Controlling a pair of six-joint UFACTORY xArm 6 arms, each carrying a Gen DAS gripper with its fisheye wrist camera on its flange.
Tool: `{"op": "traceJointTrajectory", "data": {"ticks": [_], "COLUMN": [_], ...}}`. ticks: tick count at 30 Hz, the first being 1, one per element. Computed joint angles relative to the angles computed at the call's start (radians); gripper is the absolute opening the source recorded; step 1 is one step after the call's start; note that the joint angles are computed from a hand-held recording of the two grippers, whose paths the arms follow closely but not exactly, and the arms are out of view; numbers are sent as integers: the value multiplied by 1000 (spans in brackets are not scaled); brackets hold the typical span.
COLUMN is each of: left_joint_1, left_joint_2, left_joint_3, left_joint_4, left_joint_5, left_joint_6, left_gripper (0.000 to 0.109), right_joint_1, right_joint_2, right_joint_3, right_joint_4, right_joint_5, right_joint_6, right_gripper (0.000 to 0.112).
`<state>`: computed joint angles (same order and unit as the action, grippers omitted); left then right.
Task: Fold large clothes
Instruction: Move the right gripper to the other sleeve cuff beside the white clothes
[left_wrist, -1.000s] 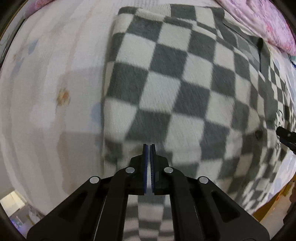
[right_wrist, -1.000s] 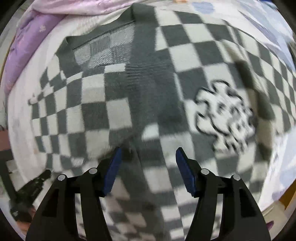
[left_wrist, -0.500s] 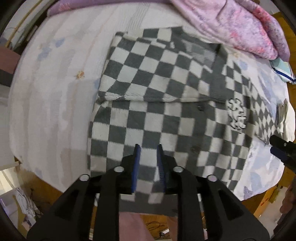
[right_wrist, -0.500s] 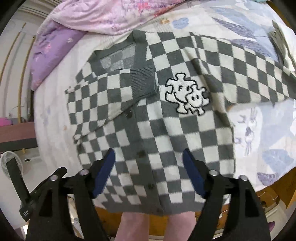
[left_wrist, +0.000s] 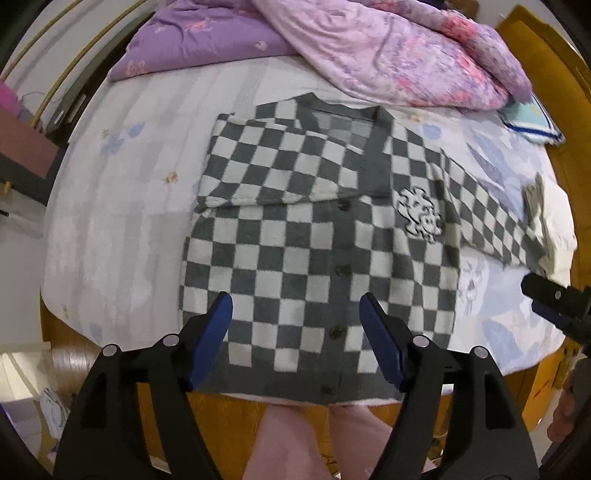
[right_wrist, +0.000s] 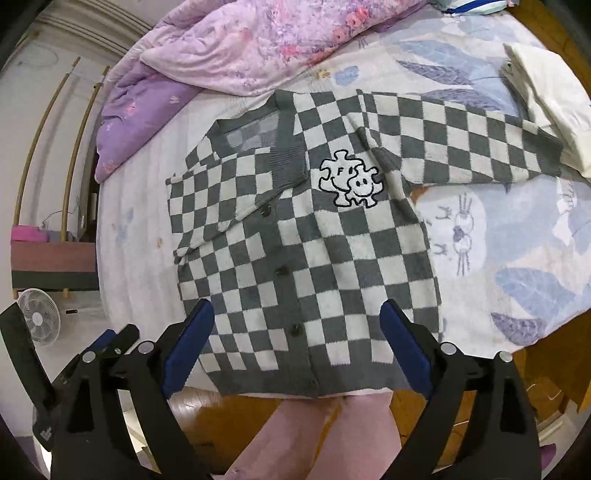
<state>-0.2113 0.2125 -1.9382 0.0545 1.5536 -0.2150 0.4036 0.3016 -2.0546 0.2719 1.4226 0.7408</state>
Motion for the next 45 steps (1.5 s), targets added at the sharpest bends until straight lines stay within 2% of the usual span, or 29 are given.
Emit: {"op": "traceJointTrajectory", "data": {"ticks": [1, 4, 7, 8, 11, 15, 19, 23, 29, 34, 38, 41, 43, 45], "left_joint_1": [-8, -33, -58, -63, -84, -103, -126, -160, -197, -222, -276, -324, -350, -376], "left_joint_2": [-21, -99, -184, -207, -284, -369, -424, -439, -421, -353, -257, -154, -81, 33], "left_joint_3": [26, 122, 221, 248, 329, 413, 485, 502, 468, 406, 327, 223, 136, -10], "left_joint_4": [-4, -18, -23, -26, -24, -61, -109, -134, -151, -226, -206, -161, -125, -113], "left_joint_5": [-6, -52, -119, -140, -199, -214, -206, -188, -213, -265, -323, -332, -318, -277], "left_joint_6": [7, 43, 59, 62, 81, 113, 149, 188, 249, 257, 187, 126, 86, 50], "left_gripper": [73, 84, 86, 91, 92, 94, 94, 94, 94, 94, 94, 94, 94, 94], "right_joint_1": [8, 33, 65, 75, 120, 202, 290, 317, 322, 282, 155, 0, -142, -264], "right_joint_2": [-30, -117, -193, -216, -334, -500, -626, -687, -788, -882, -955, -976, -968, -955], "right_joint_3": [36, 140, 215, 238, 364, 520, 622, 668, 761, 850, 944, 997, 1020, 1045], "right_joint_4": [-12, -52, -118, -139, -212, -348, -541, -632, -760, -857, -867, -796, -680, -548], "right_joint_5": [-19, -77, -91, -94, -156, -214, -212, -186, -185, -193, -286, -401, -494, -577], "right_joint_6": [15, 71, 166, 198, 306, 456, 601, 681, 787, 811, 766, 636, 480, 337], "right_gripper": [96, 95, 95, 95, 95, 95, 95, 95, 95, 95, 95, 95, 95, 95]}}
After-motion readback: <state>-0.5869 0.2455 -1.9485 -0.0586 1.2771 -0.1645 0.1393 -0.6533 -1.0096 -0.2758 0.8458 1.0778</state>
